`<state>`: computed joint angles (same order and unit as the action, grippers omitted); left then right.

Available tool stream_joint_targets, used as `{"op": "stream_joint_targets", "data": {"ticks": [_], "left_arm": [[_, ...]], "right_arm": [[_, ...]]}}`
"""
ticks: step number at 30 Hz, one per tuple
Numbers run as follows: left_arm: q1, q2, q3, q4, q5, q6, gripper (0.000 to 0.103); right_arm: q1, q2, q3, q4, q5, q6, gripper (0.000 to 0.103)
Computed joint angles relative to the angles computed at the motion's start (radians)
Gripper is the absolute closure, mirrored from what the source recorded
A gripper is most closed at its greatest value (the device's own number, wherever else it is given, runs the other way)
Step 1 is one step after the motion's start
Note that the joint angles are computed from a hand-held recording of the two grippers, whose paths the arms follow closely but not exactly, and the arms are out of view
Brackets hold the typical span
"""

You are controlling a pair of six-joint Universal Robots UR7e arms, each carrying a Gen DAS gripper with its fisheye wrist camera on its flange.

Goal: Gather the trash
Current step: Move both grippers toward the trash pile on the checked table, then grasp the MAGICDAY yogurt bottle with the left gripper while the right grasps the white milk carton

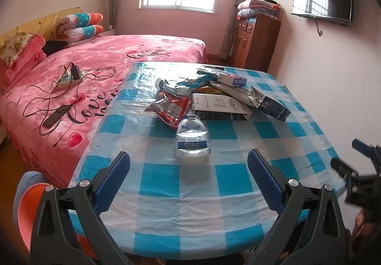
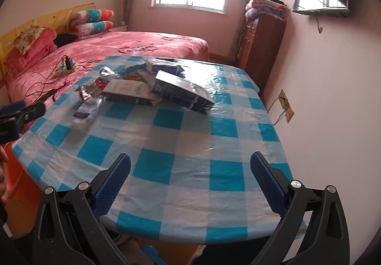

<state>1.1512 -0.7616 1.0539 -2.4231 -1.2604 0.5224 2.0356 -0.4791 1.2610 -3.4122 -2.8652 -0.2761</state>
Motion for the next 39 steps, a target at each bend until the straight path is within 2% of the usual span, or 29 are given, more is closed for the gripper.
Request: {"op": "stream_joint_targets", "data": {"ticks": [2, 5, 8, 16, 21, 24, 29, 34, 36, 38, 39], "left_arm": [[0.006, 0.018, -0.042, 0.025, 0.005, 0.009, 0.004], [0.021, 0.051, -0.112, 0.055, -0.022, 0.001, 0.004], [0.026, 0.094, -0.187, 0.086, -0.011, 0.002, 0.004], [0.031, 0.217, -0.391, 0.19, 0.013, 0.017, 0.004], [0.022, 0.226, -0.375, 0.234, -0.003, -0.049, 0.004], [0.011, 0.242, -0.36, 0.24, 0.03, -0.072, 0.004], [0.005, 0.298, -0.415, 0.281, 0.09, -0.104, 0.004], [-0.001, 0.331, -0.447, 0.286, 0.127, -0.094, 0.004], [-0.003, 0.345, -0.463, 0.294, 0.145, -0.093, 0.005], [-0.005, 0.357, -0.479, 0.307, 0.151, -0.098, 0.006], [-0.006, 0.36, -0.478, 0.301, 0.158, -0.095, 0.007]], "right_arm": [[-0.005, 0.001, -0.016, -0.001, -0.002, -0.017, 0.004], [-0.02, 0.019, -0.068, -0.067, 0.018, -0.128, 0.004], [-0.037, 0.005, -0.07, -0.022, 0.05, -0.118, 0.004], [-0.101, -0.075, -0.01, 0.113, 0.164, 0.059, 0.004], [-0.146, -0.124, 0.013, 0.189, 0.252, 0.143, 0.004], [-0.174, -0.155, 0.027, 0.25, 0.325, 0.203, 0.004], [-0.212, -0.177, 0.017, 0.273, 0.401, 0.206, 0.004], [-0.262, -0.212, 0.015, 0.334, 0.497, 0.264, 0.005], [-0.282, -0.223, 0.008, 0.374, 0.535, 0.298, 0.008], [-0.298, -0.234, 0.007, 0.408, 0.578, 0.326, 0.025], [-0.309, -0.24, 0.006, 0.435, 0.609, 0.347, 0.026]]}}
